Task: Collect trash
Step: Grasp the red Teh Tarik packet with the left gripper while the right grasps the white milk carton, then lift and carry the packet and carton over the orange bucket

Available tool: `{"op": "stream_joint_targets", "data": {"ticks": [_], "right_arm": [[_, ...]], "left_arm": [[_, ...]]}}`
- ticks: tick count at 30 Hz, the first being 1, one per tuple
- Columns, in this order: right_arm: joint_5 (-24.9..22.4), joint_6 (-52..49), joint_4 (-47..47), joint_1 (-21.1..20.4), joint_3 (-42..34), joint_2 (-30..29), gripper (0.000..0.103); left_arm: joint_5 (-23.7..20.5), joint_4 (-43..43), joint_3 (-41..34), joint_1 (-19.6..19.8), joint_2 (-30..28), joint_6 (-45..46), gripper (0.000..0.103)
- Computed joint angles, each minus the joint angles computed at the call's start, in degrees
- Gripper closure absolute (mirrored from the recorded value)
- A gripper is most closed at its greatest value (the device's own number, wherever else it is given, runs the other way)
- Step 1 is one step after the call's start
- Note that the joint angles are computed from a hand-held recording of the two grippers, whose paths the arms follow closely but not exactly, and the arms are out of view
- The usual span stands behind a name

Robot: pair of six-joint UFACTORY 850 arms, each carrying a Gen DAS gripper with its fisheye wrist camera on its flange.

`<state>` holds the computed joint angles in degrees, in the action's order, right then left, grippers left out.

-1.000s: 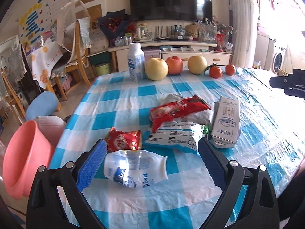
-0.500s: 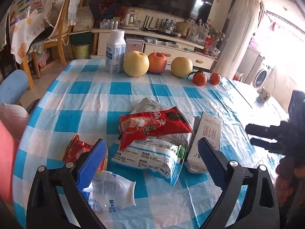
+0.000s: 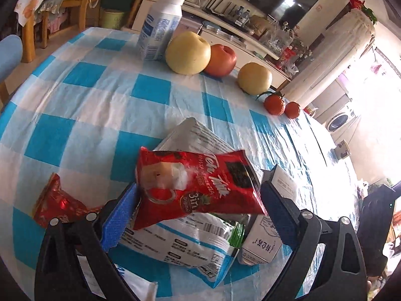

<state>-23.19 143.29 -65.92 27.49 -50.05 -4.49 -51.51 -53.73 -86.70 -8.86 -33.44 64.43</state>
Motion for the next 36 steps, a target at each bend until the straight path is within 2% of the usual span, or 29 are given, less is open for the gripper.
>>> {"op": "stream_joint_targets", "data": {"ticks": [3,6,9,13,18,20,24,29,31,32,33,36], "right_arm": [[-6.34,-3.90,5.99,0.43,0.30,1.13,0.036],[-9.80,-1.32,5.41,0.60,1.50,2.79,0.035],[-11.27,-1.30,4.91,0.88,1.57,3.26,0.031],[-9.23,-4.99,5.45,0.63,0.19,1.79,0.028],[-4.85,-6.38,4.73,0.21,-0.85,0.10,0.023],[-4.22,-7.35,4.76,0.24,-1.58,-0.72,0.022],[-2.51,-9.87,5.66,-0.03,-3.01,-2.64,0.022],[-3.84,-13.78,6.77,0.04,-5.18,-5.33,0.022],[-3.93,-13.68,5.27,0.19,-5.94,-6.47,0.021],[-4.79,-14.57,5.42,0.43,-6.53,-7.03,0.021],[-6.08,-16.38,5.76,0.73,-7.61,-8.00,0.021],[-6.75,-18.18,5.19,1.00,-9.31,-9.71,0.019]], "left_arm": [[-2.16,-0.94,2.52,-0.63,1.40,2.41,0.008],[-3.37,0.04,6.08,-2.12,4.10,7.04,0.008],[-5.16,0.55,7.98,-2.80,6.17,10.29,0.008],[-1.08,-2.03,8.98,-1.95,8.74,14.11,0.008],[5.06,0.07,5.19,-1.74,7.00,14.60,0.008],[5.63,2.35,1.78,-1.92,4.19,11.54,0.008],[3.37,5.11,-4.15,-2.33,-0.93,5.69,0.008],[4.16,7.29,-5.83,-3.80,-2.83,4.58,0.008],[4.32,8.40,-6.45,-4.36,-3.51,3.55,0.016],[4.76,9.34,-6.53,-4.69,-3.70,2.84,0.032],[6.63,10.64,-6.17,-5.12,-3.55,1.85,0.038],[7.59,9.98,-5.97,-5.05,-3.70,1.81,0.040]]}}
